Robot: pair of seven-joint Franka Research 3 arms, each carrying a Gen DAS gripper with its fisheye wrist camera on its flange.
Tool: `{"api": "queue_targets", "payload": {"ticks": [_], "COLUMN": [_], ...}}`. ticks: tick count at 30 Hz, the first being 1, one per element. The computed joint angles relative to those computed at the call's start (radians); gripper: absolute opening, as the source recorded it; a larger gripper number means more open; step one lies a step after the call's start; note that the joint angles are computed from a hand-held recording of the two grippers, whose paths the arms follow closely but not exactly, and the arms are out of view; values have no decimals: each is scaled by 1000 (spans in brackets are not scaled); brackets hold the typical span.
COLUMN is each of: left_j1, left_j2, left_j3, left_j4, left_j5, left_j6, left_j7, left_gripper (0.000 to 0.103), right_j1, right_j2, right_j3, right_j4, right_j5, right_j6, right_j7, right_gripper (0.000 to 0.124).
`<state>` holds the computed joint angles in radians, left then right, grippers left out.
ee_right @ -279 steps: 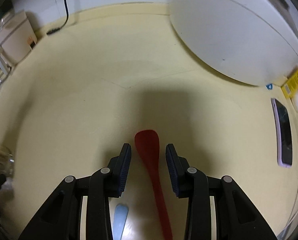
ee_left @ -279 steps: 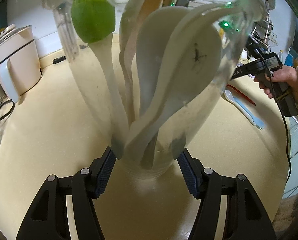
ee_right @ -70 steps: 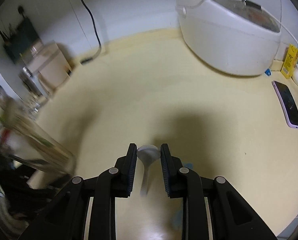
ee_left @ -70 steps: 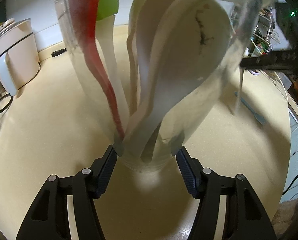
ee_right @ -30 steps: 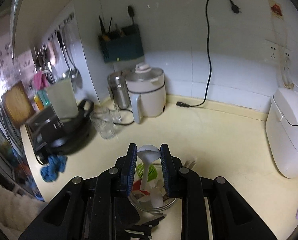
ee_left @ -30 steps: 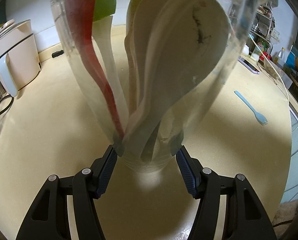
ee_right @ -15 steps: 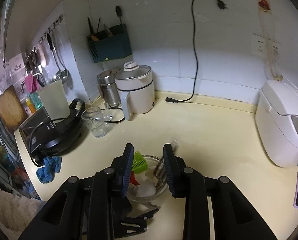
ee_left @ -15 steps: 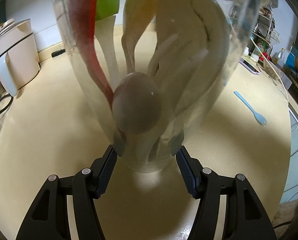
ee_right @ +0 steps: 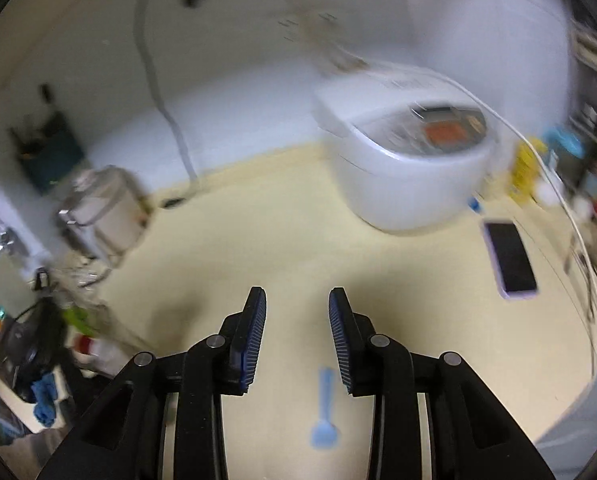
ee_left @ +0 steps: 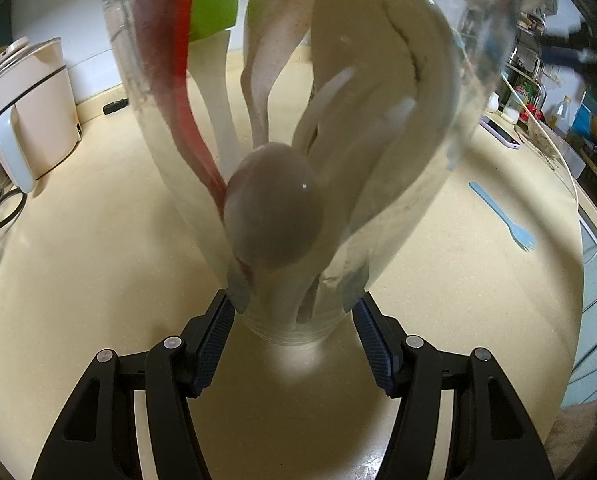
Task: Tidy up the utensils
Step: 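Reach to the blue spork and grasp it with the right tool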
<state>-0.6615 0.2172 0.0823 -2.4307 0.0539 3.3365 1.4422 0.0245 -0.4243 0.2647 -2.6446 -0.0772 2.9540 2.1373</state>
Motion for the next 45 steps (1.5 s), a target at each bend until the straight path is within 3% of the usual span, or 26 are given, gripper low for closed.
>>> {"api": "queue_targets", "payload": {"ticks": [3,5,8,11,19,22,30,31,36,45], "left_j1": [-61,-100,-105,-101,-102,-97,-71,-71,-73,-99], "left_j2": [-3,-1,7,8,11,10,8,8,7,14], "left_j3": [45,76,80,76,75,71,49,49,53,75], "left_j4": [2,0,6,7,10,10,10,10,10,12], "left_j5": [-23,-38,-44,-46,-49,-46,-18,-16,-9,-19], "left_j6": [-9,-5,-4,-3,-5,-5,-11,-11,-11,-8], "left_j7": [3,8,14,16,18,15,-9,-11,-18,-12], "left_gripper": [65,65,65,65,65,65,65,65,65,65], "right_j1": [20,81,104,84,156,102,65,74,149,147], "right_j2": [33,59,99,134,193,212,209,209,189,102], "right_j3": [-26,-76,-68,-23,-38,17,30,20,-45,-1], "right_j4": [-21,-45,-58,-54,-57,-47,-56,-56,-75,-55], "right_j5": [8,58,58,-32,-65,-229,-509,-511,-375,-283], "right_j6": [-57,-73,-93,-117,-102,-113,-89,-87,-58,-25], "right_j7": [-26,-67,-72,-32,-4,136,394,395,285,180], "right_gripper": [34,34,34,35,41,41,41,30,29,29]}}
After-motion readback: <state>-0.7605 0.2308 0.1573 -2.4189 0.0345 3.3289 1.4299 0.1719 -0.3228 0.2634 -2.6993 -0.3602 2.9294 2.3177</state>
